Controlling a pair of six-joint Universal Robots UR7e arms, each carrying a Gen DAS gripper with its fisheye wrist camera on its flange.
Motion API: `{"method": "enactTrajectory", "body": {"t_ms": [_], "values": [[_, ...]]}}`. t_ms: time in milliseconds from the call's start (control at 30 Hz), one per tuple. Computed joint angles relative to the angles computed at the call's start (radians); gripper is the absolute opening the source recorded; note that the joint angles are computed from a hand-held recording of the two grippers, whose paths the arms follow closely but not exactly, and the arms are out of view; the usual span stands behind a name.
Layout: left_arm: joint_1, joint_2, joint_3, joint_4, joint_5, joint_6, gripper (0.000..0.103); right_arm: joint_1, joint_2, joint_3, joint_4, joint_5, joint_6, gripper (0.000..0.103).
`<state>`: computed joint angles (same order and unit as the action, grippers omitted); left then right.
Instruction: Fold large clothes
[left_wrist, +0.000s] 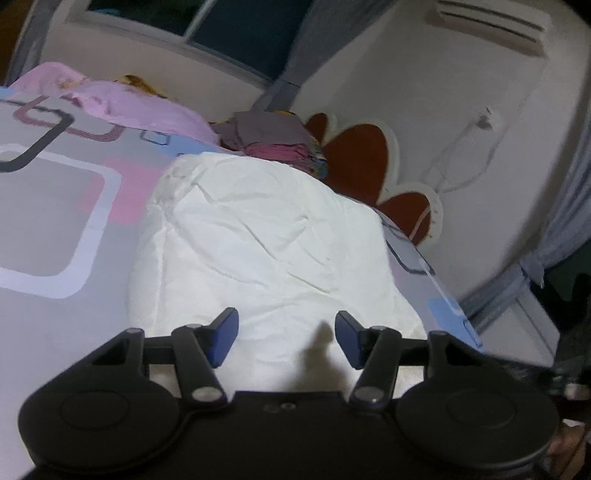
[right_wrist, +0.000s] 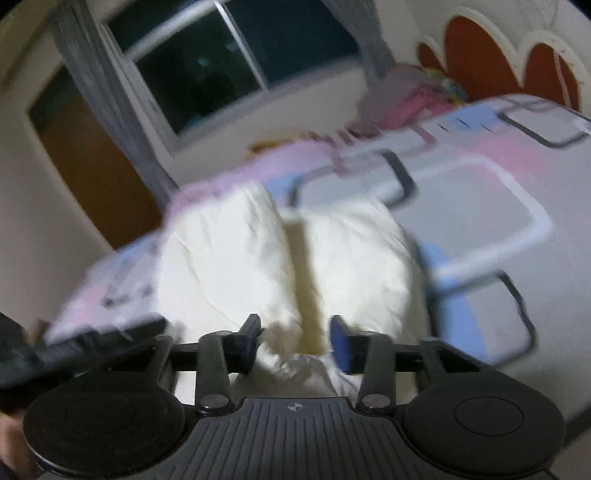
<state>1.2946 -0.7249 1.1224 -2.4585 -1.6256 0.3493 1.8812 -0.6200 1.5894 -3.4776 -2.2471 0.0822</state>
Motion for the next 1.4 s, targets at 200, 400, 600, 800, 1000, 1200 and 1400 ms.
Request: {"method": "enactTrajectory", "body": {"t_ms": [200, 400, 600, 800, 1000, 1200, 1400], "values": [[-0.041, 0.007, 0.065, -0.004, 0.099, 0.169, 0.052, -0.059, 0.015, 0.072, -0.029, 0.024, 0.081, 0.026], [-0.048, 0.01, 0.001, 0.088, 0.106, 0.184, 0.052, -0.051, -0.044, 0.095, -0.058, 0.055, 0.12, 0.029], [-0.023, 0.029, -0.1, -0.009, 0.029, 0.156, 0.06, -0.045, -0.05, -0.038, -0.027, 0.12, -0.047, 0.069], [-0.006, 0.189, -0.386, 0.138, 0.037, 0.051, 0.054, -0.07, 0.031, -0.269, 0.204, 0.16, -0.103, 0.061], [-0.024, 0.255, -0.462, 0.224, 0.046, 0.088, 0.053, -0.083, 0.044, -0.276, 0.236, 0.112, -0.125, 0.024], [-0.042, 0.319, -0.525, 0.324, 0.122, 0.158, 0.053, -0.127, 0.043, -0.21, 0.223, 0.075, -0.068, 0.024], [-0.046, 0.347, -0.537, 0.334, 0.177, 0.193, 0.053, -0.165, 0.05, -0.162, 0.134, 0.132, -0.049, 0.024]]}}
